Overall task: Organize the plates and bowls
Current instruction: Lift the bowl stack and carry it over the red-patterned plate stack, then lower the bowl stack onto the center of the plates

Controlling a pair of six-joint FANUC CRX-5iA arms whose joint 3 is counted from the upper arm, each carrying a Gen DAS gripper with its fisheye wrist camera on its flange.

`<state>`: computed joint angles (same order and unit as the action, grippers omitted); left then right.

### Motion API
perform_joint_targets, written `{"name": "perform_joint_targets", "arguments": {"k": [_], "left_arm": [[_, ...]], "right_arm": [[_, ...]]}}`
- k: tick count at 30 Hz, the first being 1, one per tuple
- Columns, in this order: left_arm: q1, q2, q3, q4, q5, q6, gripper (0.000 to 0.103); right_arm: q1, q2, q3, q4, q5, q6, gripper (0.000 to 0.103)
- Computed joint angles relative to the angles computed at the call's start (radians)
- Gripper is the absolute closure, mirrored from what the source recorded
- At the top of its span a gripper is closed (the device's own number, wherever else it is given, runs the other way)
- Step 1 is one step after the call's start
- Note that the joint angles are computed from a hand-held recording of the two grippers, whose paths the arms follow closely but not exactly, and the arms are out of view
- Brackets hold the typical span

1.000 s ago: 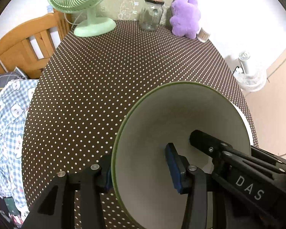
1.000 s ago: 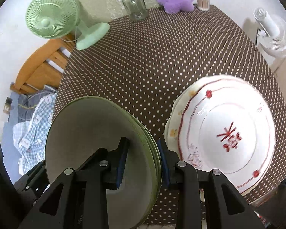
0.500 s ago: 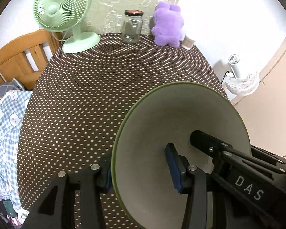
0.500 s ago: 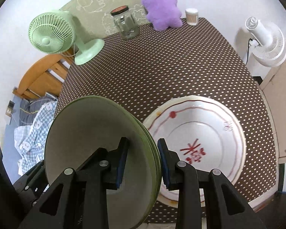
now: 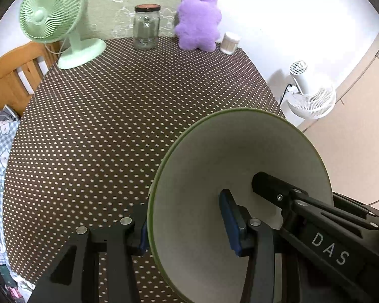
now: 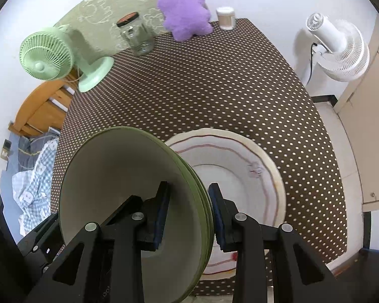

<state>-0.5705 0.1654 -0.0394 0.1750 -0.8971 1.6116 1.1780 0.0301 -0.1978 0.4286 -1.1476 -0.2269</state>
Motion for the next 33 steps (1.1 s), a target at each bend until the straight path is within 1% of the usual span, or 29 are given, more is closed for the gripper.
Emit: {"name": "perform_joint_targets", "arguments": {"k": [8, 16, 23, 33], "left_arm": [[-0.041, 0.076, 0.067, -0.004, -0.029, 0.048, 0.057], [-0.053, 0.124, 0.114, -0.021, -0.062, 0.094, 0.057], [-0.057, 0.129, 0.12, -0.037, -0.052, 0.107, 0.057], [-0.064, 0.129, 0.128, -0.063, -0.049, 0.133, 0.056]], "right_arm": [[-0.026, -0.056, -0.068, -0.045, 0.01, 0.024, 0.068], [-0.063, -0.074, -0.099, -0.096, 0.052, 0.075, 0.068], [-0.082, -0.071, -0.107, -0.097, 0.075, 0.096, 0.068], [-0.085, -0.08, -0.122, -0.092, 0.097, 0.103, 0.068]]}}
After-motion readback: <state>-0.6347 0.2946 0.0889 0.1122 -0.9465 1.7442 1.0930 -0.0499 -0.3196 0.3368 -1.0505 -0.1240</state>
